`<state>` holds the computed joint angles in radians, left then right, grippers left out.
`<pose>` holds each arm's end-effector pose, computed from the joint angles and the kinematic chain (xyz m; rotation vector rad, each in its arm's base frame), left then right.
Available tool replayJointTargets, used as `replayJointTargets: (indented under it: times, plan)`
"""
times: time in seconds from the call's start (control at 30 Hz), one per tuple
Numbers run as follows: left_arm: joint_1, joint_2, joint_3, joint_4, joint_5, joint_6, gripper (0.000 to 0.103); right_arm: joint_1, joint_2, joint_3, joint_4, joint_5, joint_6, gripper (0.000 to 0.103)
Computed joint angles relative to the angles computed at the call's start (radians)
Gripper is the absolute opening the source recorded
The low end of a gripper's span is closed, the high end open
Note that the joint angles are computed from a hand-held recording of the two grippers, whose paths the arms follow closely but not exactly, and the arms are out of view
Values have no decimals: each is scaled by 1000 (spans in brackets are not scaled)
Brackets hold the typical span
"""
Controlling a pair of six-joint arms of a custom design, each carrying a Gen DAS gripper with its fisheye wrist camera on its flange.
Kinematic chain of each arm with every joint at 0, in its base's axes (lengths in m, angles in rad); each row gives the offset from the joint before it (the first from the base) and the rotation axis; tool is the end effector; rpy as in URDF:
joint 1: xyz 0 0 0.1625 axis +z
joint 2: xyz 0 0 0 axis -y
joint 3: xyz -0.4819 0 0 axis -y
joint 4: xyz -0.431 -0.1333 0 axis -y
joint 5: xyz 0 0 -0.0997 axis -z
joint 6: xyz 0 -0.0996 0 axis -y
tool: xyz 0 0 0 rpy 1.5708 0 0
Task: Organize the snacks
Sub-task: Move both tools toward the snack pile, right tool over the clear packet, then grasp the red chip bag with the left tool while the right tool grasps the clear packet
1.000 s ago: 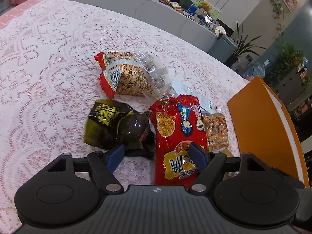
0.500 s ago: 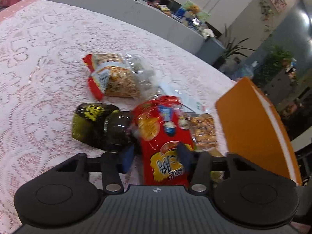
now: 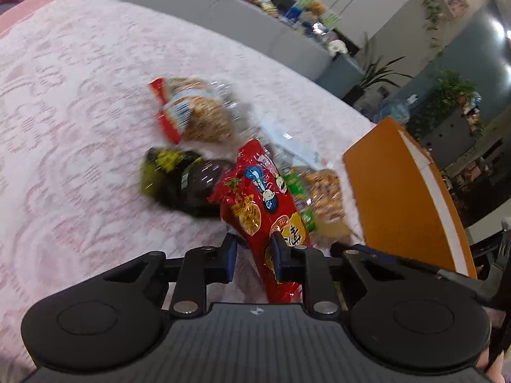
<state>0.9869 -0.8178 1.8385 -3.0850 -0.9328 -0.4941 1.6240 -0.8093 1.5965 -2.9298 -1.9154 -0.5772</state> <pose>-0.2145 -0.6740 0.1235 -0.1016 2.6646 -1.0249 0.1405 -0.7649 0.1811 0.6794 -2.5124 0.6208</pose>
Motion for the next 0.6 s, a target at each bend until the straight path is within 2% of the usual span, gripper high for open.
replayJointTargets:
  times: [0.13, 0.2, 0.27, 0.3, 0.33, 0.4, 0.5, 0.6]
  plan:
    - [5, -14, 15, 0, -27, -26, 24, -6, -9, -4, 40, 6, 37, 42]
    - [3, -3, 9, -12, -8, -33, 28, 0, 1, -8, 33, -22, 35, 53]
    - [3, 7, 3, -22, 11, -41, 42, 4, 8, -10, 27, -44, 27, 59]
    - [7, 9, 0, -20, 8, -49, 56, 3, 8, -13, 44, -42, 30, 62]
    - [11, 12, -2, -21, 3, -63, 63, 4, 4, -15, 67, -47, 38, 64]
    - [18, 13, -6, -7, 4, -98, 64, 11, 0, -16, 95, -86, 59, 78]
    - [16, 24, -25, 44, 48, -131, 71, 14, -19, 7, 104, -90, 45, 85]
    - [9, 45, -45, 50, 84, -91, 81, 20, -23, 18, 121, -112, 11, 88]
